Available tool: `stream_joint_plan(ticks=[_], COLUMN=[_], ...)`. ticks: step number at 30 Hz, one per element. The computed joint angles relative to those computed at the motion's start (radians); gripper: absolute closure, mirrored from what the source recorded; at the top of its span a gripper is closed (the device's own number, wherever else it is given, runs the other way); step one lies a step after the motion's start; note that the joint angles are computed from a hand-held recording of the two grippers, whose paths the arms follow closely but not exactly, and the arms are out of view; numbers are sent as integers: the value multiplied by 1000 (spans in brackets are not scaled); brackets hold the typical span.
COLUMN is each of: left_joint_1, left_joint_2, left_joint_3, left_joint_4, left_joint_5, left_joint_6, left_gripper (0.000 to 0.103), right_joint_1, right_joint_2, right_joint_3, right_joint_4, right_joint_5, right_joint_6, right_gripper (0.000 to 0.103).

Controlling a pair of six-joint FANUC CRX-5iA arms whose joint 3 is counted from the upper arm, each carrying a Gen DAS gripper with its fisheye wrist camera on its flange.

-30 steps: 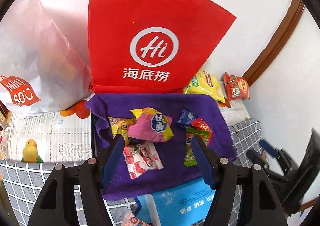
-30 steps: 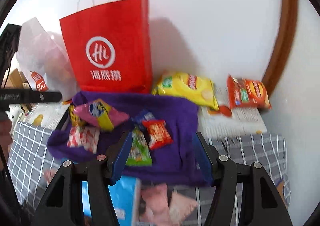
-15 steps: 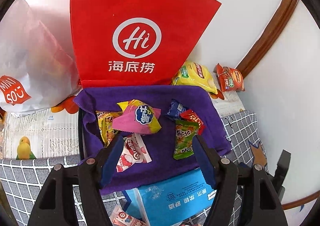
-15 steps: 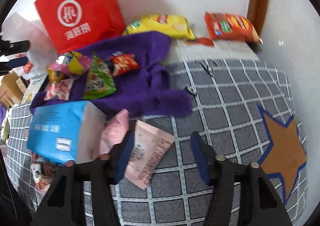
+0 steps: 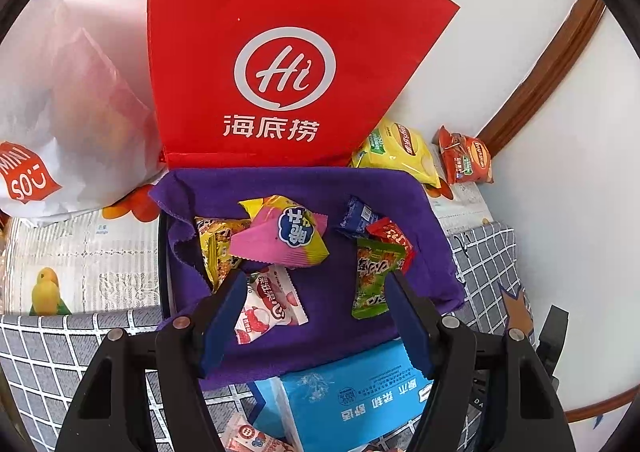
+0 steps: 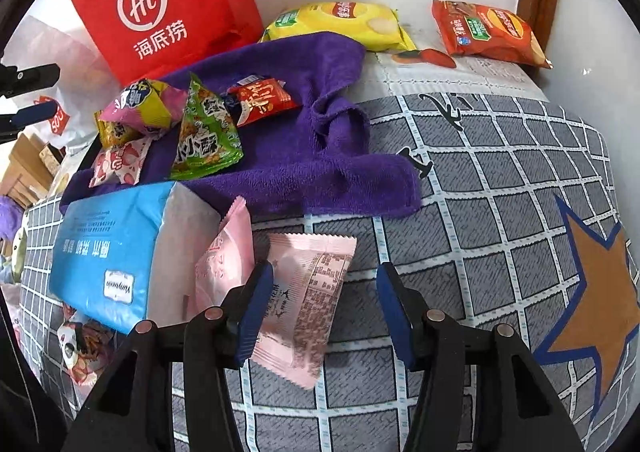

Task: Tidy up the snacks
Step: 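Withdraw both tools back toward the snacks beside the tissue box, then grasp the pink cookie packet with the right gripper while the left gripper grasps the red-white stick packet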

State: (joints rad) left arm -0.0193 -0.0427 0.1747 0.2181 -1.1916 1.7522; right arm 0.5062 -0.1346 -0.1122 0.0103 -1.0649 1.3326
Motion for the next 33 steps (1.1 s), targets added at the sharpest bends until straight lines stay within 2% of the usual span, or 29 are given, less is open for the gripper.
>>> stream_joint_plan(ticks=[8, 9, 10, 11, 13, 15, 20, 24, 25, 29, 31, 33], left_joint_1=[-10, -11, -12, -12, -11, -9, -5, 0, 0, -1, -1, -7], left_joint_2=[-2, -3, -4, -4, -7, -9, -18, -23, -25, -36, -49, -49], left_joint_3=[4, 4, 5, 5, 4, 2, -3, -5, -4, 7, 3, 24], left_joint_4=[1, 1, 0, 0, 3, 5, 9, 9, 7, -13, -22, -59], left_joint_5=[-2, -1, 0, -1, 0, 2, 8, 11, 9, 5, 7, -31], left_joint_6=[-9, -9, -9, -10, -11, -12, -16, -12, -10, 2, 4, 15], left_gripper=[34, 34, 34, 34, 34, 34, 34, 34, 34, 34, 34, 34], right_joint_1=[-46, -46, -47, -54, -55, -43, -69, -79, -73, -39, -9, 34], right_joint_2=[-24, -27, -34, -39, -44, -55, -63, -78, -81, -61, -43, -67], right_joint_3=[-2, -5, -9, -6, -3, -21, -21, -23, -29, -37, -50, -101], right_joint_4=[-108, -110, -118, -138, -135, -80, -42, -73, -73, -57, -6, 76], right_joint_5=[-14, -12, -7, -11, -27, -25, -49, -38, -27, -18, -26, 13], right_joint_6=[103, 112, 127, 150, 166, 140, 91, 87, 81, 50, 16, -15], right_gripper=[50, 56, 67, 74, 78, 78, 76, 59, 57, 56, 56, 58])
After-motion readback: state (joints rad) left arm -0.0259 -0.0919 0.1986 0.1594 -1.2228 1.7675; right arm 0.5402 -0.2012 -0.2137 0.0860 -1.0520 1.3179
